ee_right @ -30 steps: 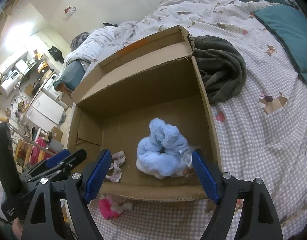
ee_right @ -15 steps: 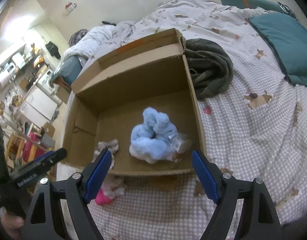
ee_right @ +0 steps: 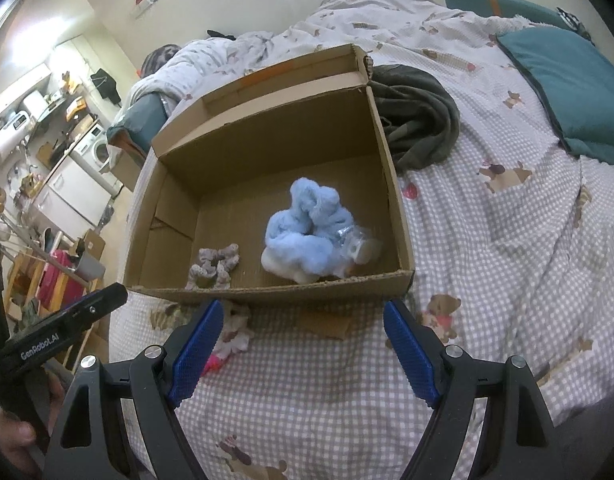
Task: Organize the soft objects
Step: 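Withdraw both grippers from the box toward the pink cup, then grasp the pink cup with the left gripper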
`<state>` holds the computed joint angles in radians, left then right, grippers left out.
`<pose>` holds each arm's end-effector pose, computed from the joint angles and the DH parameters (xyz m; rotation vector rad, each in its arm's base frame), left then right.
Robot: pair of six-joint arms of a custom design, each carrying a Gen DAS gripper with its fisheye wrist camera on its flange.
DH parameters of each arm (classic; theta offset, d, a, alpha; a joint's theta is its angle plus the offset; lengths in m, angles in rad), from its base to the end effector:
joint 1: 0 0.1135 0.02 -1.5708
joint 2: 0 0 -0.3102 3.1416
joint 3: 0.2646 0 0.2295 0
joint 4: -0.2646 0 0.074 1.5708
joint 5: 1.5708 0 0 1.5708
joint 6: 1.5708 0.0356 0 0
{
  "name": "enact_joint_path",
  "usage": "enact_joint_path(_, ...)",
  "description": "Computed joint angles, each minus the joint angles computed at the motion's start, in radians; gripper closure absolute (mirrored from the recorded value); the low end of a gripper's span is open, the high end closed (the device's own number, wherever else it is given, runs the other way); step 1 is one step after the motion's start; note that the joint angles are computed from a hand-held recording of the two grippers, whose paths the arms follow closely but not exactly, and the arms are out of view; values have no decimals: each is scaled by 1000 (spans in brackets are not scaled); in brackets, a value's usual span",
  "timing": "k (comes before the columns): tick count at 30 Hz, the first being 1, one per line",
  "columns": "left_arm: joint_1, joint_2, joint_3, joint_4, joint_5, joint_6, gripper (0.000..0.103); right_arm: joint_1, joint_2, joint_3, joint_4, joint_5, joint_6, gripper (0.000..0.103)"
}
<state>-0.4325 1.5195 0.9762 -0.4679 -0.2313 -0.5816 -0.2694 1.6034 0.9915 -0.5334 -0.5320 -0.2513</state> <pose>0.2598 -0.1110 0.2681 -0.2740 2.5289 -0.0966 0.2835 -0.0595 0.2501 -0.1270 2.5518 0.5297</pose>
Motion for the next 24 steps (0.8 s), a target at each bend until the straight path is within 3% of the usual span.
enact_joint_path(10, 49, -48, -61, -11, 1, -10, 42, -69, 1, 10, -44, -14, -66, 16)
enact_joint_path(17, 115, 3, -93, -15, 121, -35, 42, -117, 58, 52, -87, -80, -19, 16)
enact_joint_path(24, 45, 142, -55, -2, 235, -35, 42, -79, 93, 51, -89, -26, -5, 16)
